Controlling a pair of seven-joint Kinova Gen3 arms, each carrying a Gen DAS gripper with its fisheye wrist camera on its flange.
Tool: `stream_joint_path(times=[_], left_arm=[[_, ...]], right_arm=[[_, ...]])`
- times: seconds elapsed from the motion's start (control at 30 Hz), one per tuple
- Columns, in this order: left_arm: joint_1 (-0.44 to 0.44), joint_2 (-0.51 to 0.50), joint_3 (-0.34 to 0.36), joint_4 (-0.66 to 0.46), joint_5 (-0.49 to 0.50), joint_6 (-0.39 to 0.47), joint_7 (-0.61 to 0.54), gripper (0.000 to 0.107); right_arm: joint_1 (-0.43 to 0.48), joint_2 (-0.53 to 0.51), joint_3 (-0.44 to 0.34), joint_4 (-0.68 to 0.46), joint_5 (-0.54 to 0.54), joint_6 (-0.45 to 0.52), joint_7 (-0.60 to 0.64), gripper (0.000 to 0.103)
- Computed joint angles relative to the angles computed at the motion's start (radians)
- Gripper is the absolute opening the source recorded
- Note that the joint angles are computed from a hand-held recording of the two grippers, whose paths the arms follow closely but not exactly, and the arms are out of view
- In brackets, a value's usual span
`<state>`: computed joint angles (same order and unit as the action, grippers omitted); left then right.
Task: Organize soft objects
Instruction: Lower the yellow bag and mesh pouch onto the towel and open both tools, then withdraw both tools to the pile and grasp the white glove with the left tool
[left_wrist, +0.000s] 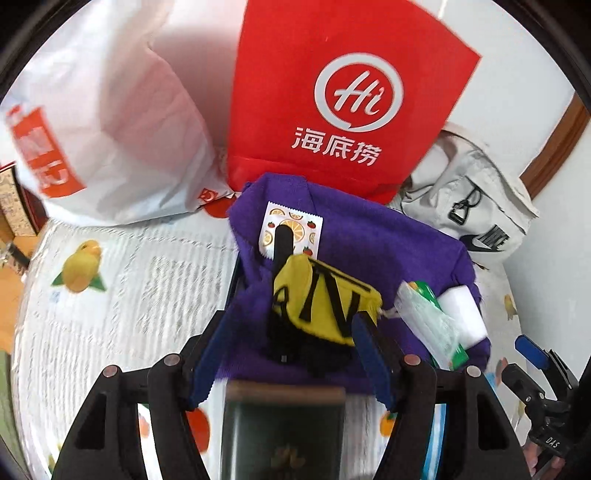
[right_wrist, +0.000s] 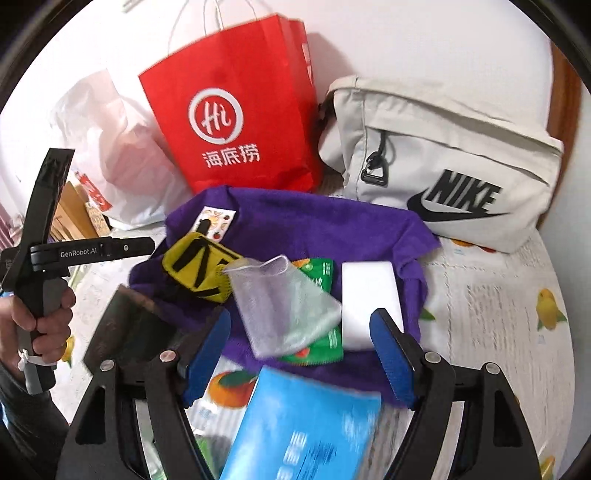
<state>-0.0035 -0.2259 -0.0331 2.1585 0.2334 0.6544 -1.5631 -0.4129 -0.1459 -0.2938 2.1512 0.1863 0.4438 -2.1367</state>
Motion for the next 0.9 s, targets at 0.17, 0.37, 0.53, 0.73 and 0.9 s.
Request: stream_joint_path(times=[0.17,0.37,0.53,0.73,0.9], left_arm=[[0.005,-0.161,0.007,0.041,-0.034,0.069,0.034,0.066],[0.024,-0.327,0.013,0.106,-0.054,0.153,0.069,0.066],[0.052,-0.414,0.04,0.169,-0.046,0.193,0.096,0.066],[0.088,-0.458,0.075,0.266,-0.001,0.175,0.127,0.066],[0.1,-0.427,0.156,0.337,0.024,0.088,0.169,0.066]], right_arm=[[0.004,-0.124,-0.063,0.035,-0.005,0.071,-0.082,0.077],[0.017,-0.265,-0.139,0.078,-0.073,0.154,-0.122,0.077],[0.027,-0.383,-0.199,0.123,-0.138,0.199,-0.147,0.077],[0.026,-0.472,-0.26,0.175,-0.22,0.238,-0.148,0.077],[-0.003,-0.52,-0.307,0.239,-0.312,0.225,-0.153,0.077]])
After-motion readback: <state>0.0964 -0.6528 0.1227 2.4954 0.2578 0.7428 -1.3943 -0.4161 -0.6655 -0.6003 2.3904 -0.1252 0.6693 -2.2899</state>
